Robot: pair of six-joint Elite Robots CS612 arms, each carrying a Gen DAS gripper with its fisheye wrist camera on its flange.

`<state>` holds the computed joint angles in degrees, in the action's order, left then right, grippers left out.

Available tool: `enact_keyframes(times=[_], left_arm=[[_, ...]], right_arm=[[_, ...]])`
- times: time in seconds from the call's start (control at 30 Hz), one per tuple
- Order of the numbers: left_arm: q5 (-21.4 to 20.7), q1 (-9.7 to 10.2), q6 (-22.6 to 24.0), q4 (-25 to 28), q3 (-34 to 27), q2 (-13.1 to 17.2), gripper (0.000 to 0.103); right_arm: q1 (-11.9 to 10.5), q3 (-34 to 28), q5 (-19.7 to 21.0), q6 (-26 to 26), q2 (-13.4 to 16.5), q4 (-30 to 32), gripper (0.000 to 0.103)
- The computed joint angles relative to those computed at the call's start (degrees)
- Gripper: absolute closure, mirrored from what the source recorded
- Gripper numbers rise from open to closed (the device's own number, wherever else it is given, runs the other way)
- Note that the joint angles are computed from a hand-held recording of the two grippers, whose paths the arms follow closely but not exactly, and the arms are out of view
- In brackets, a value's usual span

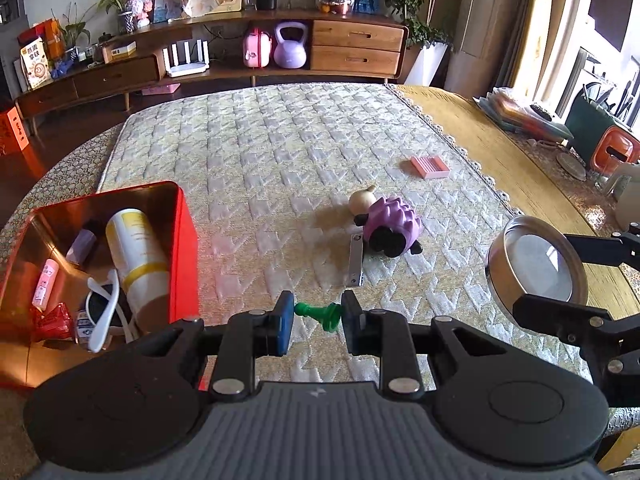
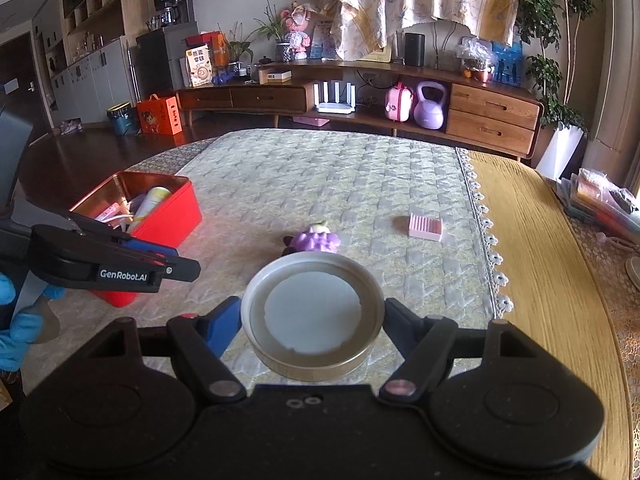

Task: Organize rigid objects
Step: 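Carry the green piece and tin lid into the red tin box and release both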

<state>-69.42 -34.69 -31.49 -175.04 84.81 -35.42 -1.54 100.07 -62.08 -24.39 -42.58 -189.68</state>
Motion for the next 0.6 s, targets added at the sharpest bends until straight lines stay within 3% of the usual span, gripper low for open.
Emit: enact_keyframes(times=[0.27,0.6], left_arm=[[-1.7,1.09,-2.0,-2.9,5.4,-3.9,0.078],[0.4,2.25,-0.9,-8.0,12.2,-7.6,0.078]], right_arm=[[1.8,2.3,0.5,-1.1,-2.7,-0.7,0.027],[5.2,3.1,0.4,-1.2,-4.3,-1.0,0.027]])
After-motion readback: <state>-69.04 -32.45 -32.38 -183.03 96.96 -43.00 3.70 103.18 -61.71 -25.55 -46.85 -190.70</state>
